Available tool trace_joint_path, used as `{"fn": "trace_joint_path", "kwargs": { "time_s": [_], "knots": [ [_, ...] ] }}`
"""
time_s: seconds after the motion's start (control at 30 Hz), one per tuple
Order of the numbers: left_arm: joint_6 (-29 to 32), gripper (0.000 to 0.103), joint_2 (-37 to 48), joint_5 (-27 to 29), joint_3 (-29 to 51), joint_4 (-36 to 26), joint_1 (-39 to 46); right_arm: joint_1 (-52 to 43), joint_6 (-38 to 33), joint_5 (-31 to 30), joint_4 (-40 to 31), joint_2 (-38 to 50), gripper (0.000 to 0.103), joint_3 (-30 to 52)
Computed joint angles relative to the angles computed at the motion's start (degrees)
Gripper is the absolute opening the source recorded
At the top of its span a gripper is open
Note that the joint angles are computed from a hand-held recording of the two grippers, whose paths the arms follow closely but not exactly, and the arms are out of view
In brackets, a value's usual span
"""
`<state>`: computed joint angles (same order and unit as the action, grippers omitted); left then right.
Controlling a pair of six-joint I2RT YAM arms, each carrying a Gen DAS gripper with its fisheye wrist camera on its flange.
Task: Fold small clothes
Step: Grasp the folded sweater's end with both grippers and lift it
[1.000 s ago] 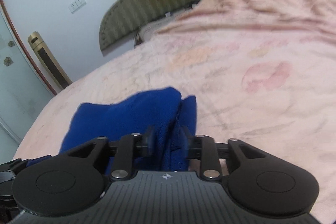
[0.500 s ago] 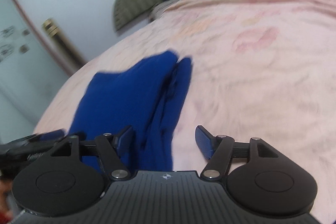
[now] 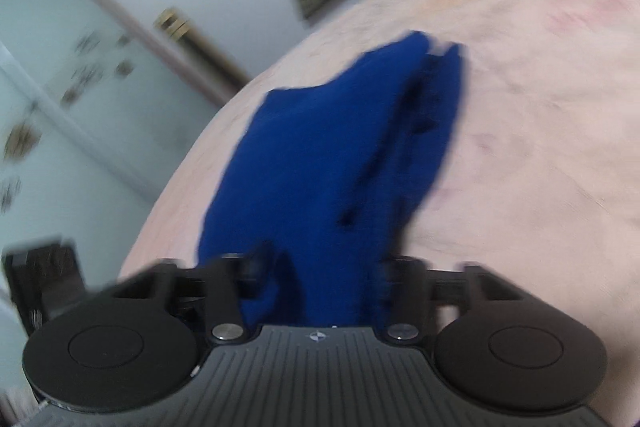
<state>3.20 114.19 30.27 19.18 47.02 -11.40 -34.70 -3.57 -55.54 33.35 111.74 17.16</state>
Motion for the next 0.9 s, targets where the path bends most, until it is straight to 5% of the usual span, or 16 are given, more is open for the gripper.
{"fn": "trace_joint_path", "kwargs": {
  "time_s": [0.1, 0.2, 0.33, 0.47, 0.57, 0.63, 0.7, 0.8, 0.9],
  "knots": [
    [-2.7, 0.016, 0.6, 5.0, 4.0, -6.5, 3.7, -0.2, 7.5, -0.4, 6.9, 4.3, 0.021, -0.3],
    [-2.4, 0.011, -1.3, 4.6, 1.5, -4.6, 4.9, 2.8, 11.0, 3.0, 14.0, 4.2, 0.02, -3.3],
    [-0.2, 0.01, -7.2, 4.6, -2.7, -5.0, 7.6, 1.6, 12.5, 0.2, 12.2, 3.3, 0.018, -4.3],
    [6.9, 0.011, -10.2, 6.7, -1.4, -16.2, 11.6, 2.5, 7.4, -2.8, 6.6, -0.6, 0.019, -6.3],
    [11.2, 0.017, -10.8, 7.6, 1.4, -22.8, 13.9, 4.1, 1.9, 3.7, 1.3, -5.3, 0.035, -7.3],
    [10.6, 0.032, -11.7, 7.3, 4.1, -24.9, 14.7, 1.1, 0.6, 3.4, -2.0, -9.1, 0.051, -7.4],
    [8.5, 0.071, -11.1, 5.5, 5.7, -20.7, 13.1, -1.0, 3.1, 5.9, 1.1, -12.7, 0.077, -8.3],
    [3.9, 0.083, -6.1, 2.8, 11.6, -15.9, 10.0, 1.3, 7.1, 12.6, 4.8, -9.5, 0.077, -3.8],
    [1.3, 0.083, 2.6, 6.2, 25.0, -25.1, 8.2, 3.6, 11.6, 13.4, 9.7, -0.3, 0.077, 2.8]
  ]
}}
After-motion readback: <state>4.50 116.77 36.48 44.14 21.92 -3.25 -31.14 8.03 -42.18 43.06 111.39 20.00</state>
